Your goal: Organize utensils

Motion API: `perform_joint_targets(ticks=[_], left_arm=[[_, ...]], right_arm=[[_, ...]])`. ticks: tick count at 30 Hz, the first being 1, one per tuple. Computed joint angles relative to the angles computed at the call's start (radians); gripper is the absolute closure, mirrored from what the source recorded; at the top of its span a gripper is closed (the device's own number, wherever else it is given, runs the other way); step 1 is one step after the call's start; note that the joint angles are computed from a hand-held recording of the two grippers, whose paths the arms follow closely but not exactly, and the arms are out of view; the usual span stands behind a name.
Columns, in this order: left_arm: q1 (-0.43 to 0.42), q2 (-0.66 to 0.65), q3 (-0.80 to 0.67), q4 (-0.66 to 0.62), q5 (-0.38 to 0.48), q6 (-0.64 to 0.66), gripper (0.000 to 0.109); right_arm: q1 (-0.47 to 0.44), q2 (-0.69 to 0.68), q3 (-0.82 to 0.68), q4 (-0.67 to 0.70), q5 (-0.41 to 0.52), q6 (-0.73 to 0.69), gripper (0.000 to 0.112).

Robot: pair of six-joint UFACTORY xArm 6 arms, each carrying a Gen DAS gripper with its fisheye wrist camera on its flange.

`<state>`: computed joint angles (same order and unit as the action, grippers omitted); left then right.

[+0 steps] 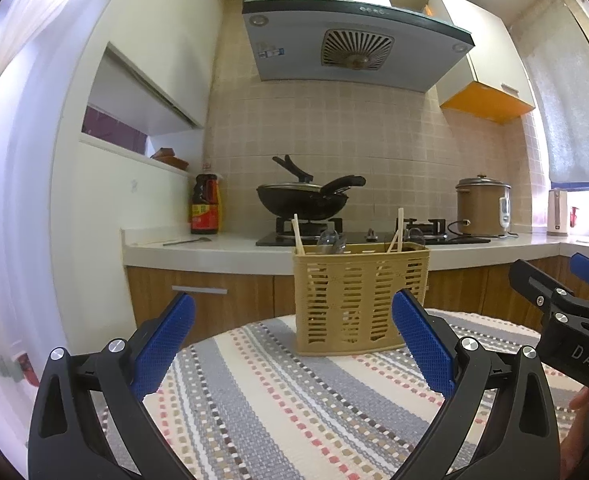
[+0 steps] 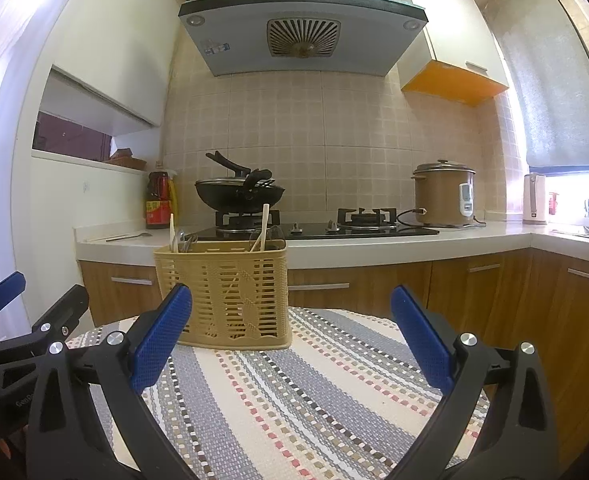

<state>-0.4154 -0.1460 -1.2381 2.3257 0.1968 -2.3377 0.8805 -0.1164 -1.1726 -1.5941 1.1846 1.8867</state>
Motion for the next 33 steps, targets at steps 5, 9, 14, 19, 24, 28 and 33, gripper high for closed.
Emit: perform_joint_targets(ticks=[5, 9, 14, 19, 24, 28, 33], left_arm=[[0.002, -0.003, 0.004, 0.015, 0.001, -0.027, 0.013], [0.004, -0.006, 0.009, 0.01, 0.004, -0.029, 0.013], [0.006, -0.005, 0.008, 0.001, -0.003, -0.018, 0.013], [0.004, -0.012, 0.018, -0.001, 0.007, -0.015, 0.013], [0.004, -0.011, 0.017, -0.011, 0.007, -0.005, 0.013], [0.004, -0.011, 0.019, -0.031, 0.01, 0.016, 0.013], [0.012, -0.005, 0.016, -0.085, 0.003, 0.064, 0.013]], right_arm=[[0.006, 0.004, -0.002, -0.002, 0.018, 0.003, 0.017], [0.014, 0.016, -0.011, -0.009, 0.031, -0.014, 0.017], [0.025, 0.031, -0.022, -0.02, 0.041, -0.036, 0.017], [0.03, 0.034, -0.021, -0.025, 0.044, -0.039, 0.017], [0.028, 0.029, -0.019, -0.017, 0.047, -0.031, 0.017], [0.024, 0.028, -0.02, -0.01, 0.043, -0.029, 0.017], [0.024, 0.032, -0.024, -0.006, 0.042, -0.035, 0.017]])
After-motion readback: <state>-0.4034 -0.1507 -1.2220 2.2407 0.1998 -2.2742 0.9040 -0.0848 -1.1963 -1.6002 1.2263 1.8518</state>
